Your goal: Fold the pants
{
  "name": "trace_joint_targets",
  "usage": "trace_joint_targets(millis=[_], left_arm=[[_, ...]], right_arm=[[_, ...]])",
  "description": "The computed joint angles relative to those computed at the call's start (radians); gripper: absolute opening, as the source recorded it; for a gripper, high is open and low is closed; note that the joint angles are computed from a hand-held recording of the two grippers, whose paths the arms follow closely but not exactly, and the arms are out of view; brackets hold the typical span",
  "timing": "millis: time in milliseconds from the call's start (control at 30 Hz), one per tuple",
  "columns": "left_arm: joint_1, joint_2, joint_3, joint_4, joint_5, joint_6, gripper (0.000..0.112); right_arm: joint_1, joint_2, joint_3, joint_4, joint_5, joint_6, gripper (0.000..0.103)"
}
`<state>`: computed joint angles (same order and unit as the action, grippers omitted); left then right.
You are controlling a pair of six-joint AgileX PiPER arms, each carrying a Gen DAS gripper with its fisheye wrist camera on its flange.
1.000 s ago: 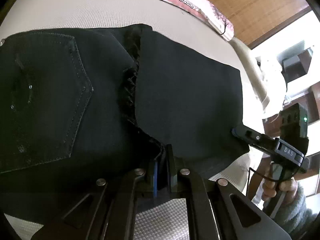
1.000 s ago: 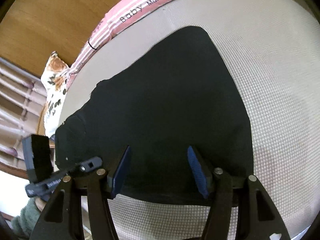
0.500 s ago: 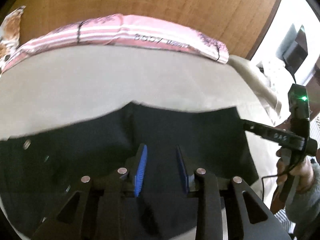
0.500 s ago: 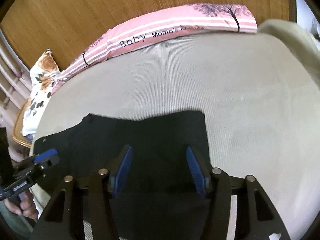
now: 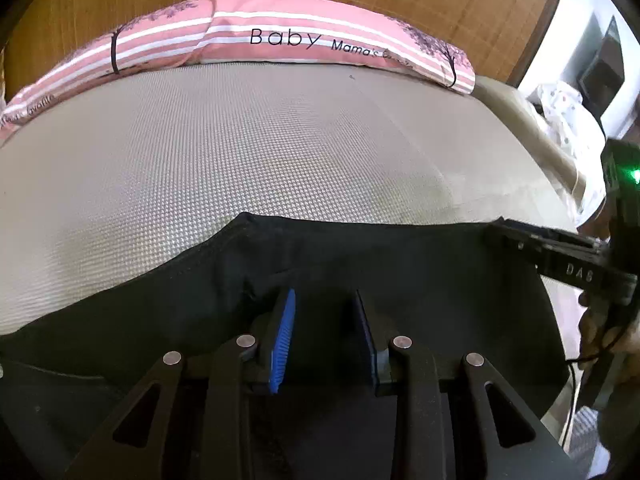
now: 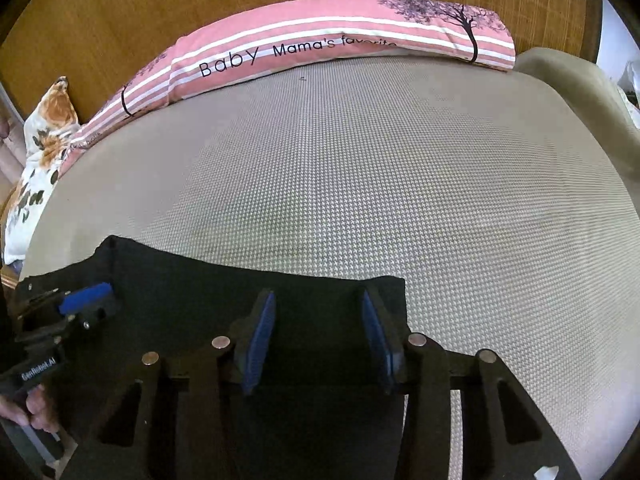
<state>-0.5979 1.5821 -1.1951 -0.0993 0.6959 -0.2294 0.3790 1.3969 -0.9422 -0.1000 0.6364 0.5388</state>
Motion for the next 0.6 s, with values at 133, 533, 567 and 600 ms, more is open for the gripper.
trace_joint_targets(millis=[133, 533, 567, 600], left_arm=[[-0.028, -0.115, 0.076, -0.003, 0.021, 0.016, 0.034], [-0.2, -0.395, 0.334, -0.038, 0.086, -0.039, 0.037], [-0.198, -0.402, 0.353, -0.045, 0.081, -0.048, 0.037], [-0.189, -0.422, 0.373, -0.062, 0.061, -0.045, 0.037]], right_arm=[[0.005, -0.088, 0.043, 0.057, 0.0, -0.01, 0.042], [0.322, -0.374, 0.266, -0.086, 0.166, 0.315, 0.043], [0.367, -0.388, 0.283, -0.119, 0.18, 0.37, 0.043], [0.4, -0.395, 0.291, -0.145, 0.188, 0.411, 0.043]])
